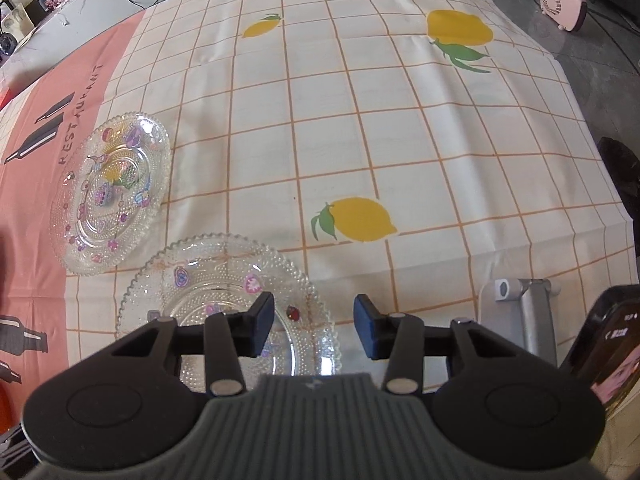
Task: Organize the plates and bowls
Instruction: 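Grasp the scalloped clear glass plate rim with the left gripper while the right gripper grasps it too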
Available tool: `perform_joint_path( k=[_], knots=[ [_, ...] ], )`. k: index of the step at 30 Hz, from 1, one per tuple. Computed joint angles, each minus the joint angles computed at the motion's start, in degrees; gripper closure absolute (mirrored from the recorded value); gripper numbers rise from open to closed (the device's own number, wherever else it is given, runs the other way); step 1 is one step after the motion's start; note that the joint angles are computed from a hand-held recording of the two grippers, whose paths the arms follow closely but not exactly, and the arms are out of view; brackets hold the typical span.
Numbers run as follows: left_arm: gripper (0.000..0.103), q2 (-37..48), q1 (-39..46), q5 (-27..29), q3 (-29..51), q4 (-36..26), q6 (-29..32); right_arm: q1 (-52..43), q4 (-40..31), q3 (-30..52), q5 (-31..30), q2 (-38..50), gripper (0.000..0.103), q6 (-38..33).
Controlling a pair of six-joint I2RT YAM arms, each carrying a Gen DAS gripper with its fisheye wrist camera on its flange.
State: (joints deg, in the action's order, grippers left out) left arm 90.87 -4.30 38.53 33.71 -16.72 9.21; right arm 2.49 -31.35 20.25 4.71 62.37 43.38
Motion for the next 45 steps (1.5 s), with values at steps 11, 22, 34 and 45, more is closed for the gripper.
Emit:
perform_joint_path(
  k=[11, 22, 34, 45],
  knots=[
    [0.049, -0.79, -2.29, -0.57, -1.55, 4.51, -6.85, 3.76, 3.08, -1.31, 0.18, -1.24, 0.066, 4.12],
    [0.063, -5.97, -4.85, -9.91, -3.11, 5.15, -7.67, 12.41, 2.29, 0.1, 3.92, -0.28, 0.066, 13.68],
    [0.063, -5.24, 0.47, -8.56, 1.4, -1.51, -4.25, 19.66, 1.94, 3.63, 5.88, 4.98, 0.066, 19.89],
    [0.063, -7.41, 9.69, -9.75, 3.84, -7.34, 2.58, 28.59, 3.88, 10.45, 6.84, 13.36, 0.066, 26.16]
  ],
)
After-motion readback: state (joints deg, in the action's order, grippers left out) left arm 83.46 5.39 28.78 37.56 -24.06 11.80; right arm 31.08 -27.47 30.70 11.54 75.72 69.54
